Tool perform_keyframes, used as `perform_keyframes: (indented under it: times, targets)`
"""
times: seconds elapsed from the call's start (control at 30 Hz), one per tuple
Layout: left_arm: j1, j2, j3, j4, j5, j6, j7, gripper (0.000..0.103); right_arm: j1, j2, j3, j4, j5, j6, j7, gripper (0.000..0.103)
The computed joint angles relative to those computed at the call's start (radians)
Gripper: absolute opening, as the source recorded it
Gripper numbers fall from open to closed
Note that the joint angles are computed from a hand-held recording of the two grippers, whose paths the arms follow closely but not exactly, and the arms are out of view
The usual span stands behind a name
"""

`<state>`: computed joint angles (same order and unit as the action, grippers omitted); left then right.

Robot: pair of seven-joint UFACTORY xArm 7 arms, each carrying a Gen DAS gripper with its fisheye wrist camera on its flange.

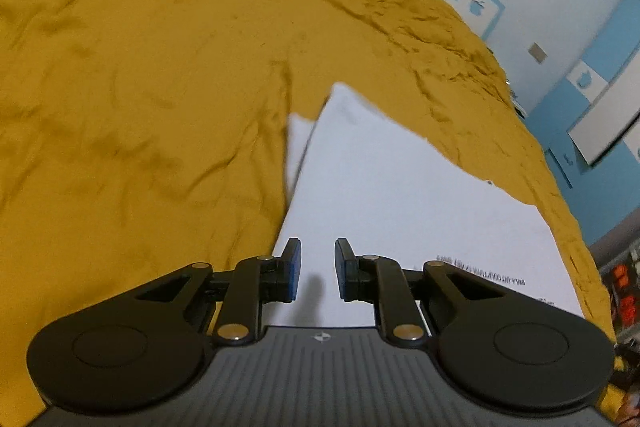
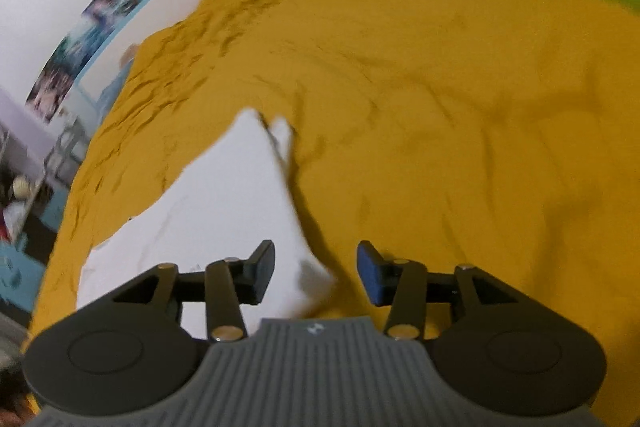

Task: Fold small clothes

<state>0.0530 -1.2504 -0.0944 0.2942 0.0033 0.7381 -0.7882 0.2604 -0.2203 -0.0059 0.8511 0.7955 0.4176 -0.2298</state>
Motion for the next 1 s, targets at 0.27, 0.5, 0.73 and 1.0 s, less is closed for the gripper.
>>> perform_keyframes:
  times: [0.27, 0.5, 0.73, 1.0]
  targets:
    - [0.007, 0.009, -0.013, -0.003, -0.005, 0.062, -0.055, 0.008, 0.044, -0.068, -0.010, -0.085, 0.257, -0.070, -0.092, 0.000]
    - [-0.013, 0.097, -0.057, 0.025, 0.059, 0.153, -0.036, 0.003, 0.011, -0.083, 0.030, -0.171, -0.006, -0.123, 0.124, 0.000]
    - [-0.031, 0.101, -0.110, 0.070, 0.097, 0.248, -0.084, 0.003, 0.003, -0.132, 0.007, -0.201, -0.121, -0.084, 0.182, 0.000]
    - [-0.034, 0.085, -0.154, 0.126, 0.166, 0.174, -0.145, 0.008, 0.051, -0.231, -0.058, -0.209, -0.213, -0.039, 0.101, 0.009]
